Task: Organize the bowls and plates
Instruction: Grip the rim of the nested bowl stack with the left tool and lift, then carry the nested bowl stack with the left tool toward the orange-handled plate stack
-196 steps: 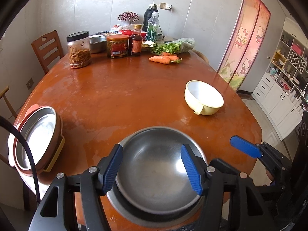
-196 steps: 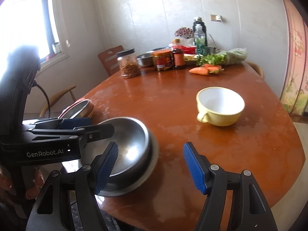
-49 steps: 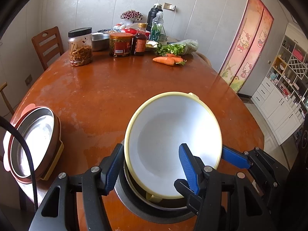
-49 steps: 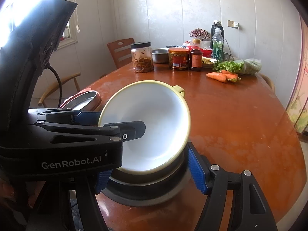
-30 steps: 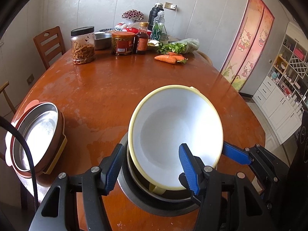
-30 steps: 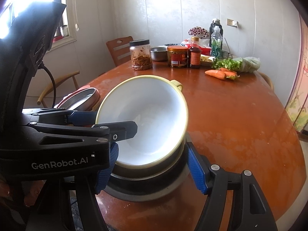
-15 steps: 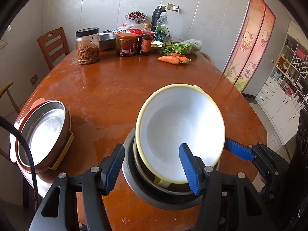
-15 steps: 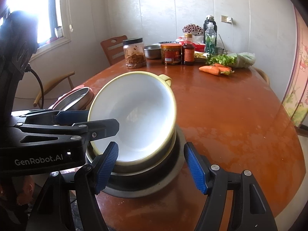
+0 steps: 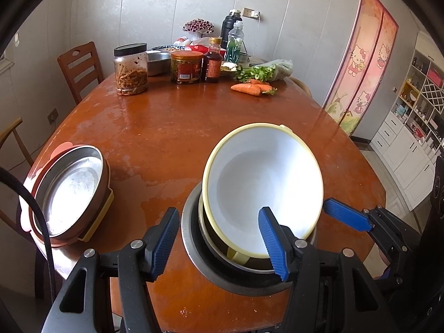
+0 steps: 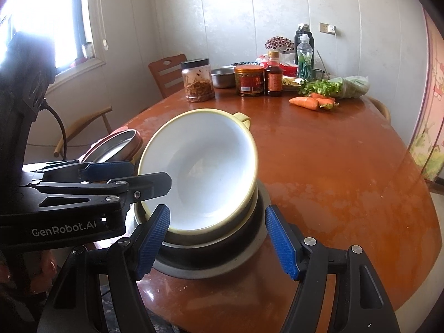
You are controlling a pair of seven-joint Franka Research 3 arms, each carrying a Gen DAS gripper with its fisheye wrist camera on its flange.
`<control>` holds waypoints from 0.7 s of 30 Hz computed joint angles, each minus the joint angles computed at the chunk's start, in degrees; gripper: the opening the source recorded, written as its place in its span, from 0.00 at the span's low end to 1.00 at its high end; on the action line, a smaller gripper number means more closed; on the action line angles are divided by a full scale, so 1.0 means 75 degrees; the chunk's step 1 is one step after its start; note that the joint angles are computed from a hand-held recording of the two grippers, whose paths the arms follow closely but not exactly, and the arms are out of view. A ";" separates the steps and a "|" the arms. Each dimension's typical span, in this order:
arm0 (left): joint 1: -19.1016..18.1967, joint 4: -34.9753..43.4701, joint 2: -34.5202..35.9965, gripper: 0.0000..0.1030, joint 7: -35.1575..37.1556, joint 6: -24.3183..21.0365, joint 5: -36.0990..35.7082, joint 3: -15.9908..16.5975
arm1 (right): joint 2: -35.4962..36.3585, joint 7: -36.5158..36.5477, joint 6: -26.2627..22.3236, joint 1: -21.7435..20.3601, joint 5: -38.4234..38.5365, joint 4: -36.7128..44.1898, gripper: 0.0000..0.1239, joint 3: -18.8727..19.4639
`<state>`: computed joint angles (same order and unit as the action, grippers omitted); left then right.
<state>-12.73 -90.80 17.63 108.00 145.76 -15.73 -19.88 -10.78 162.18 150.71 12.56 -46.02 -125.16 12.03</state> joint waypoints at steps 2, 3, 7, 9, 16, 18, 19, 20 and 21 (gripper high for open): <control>0.0016 -0.0040 -0.0036 0.57 0.0001 0.0030 -0.0021 -0.0001 | -0.0018 0.0045 -0.0015 0.0001 -0.0037 -0.0001 0.59 0.0017; 0.0024 -0.0060 -0.0056 0.57 0.0009 0.0045 -0.0035 -0.0004 | -0.0031 0.0055 -0.0023 0.0002 -0.0048 -0.0007 0.59 0.0021; 0.0043 -0.0177 -0.0160 0.58 0.0014 0.0135 -0.0047 0.0020 | -0.0062 0.0125 -0.0081 0.0008 -0.0109 0.0002 0.59 0.0057; 0.0066 -0.0237 -0.0214 0.58 0.0012 0.0178 -0.0093 0.0027 | -0.0101 0.0172 -0.0094 0.0010 -0.0148 -0.0010 0.59 0.0073; 0.0140 -0.0427 -0.0392 0.59 0.0097 0.0284 -0.0261 0.0061 | -0.0259 0.0369 -0.0155 -0.0028 -0.0274 -0.0078 0.59 0.0156; 0.0151 -0.0502 -0.0451 0.59 0.0109 0.0298 -0.0290 0.0080 | -0.0294 0.0386 -0.0190 -0.0038 -0.0282 -0.0082 0.59 0.0180; 0.0167 -0.0558 -0.0497 0.59 0.0143 0.0305 -0.0328 0.0082 | -0.0307 0.0399 -0.0219 -0.0044 -0.0290 -0.0080 0.59 0.0195; 0.0171 -0.0584 -0.0515 0.59 0.0171 0.0317 -0.0349 0.0088 | -0.0331 0.0412 -0.0243 -0.0046 -0.0299 -0.0088 0.59 0.0210; 0.0171 -0.0614 -0.0536 0.59 0.0186 0.0330 -0.0351 0.0102 | -0.0349 0.0428 -0.0261 -0.0049 -0.0306 -0.0091 0.59 0.0223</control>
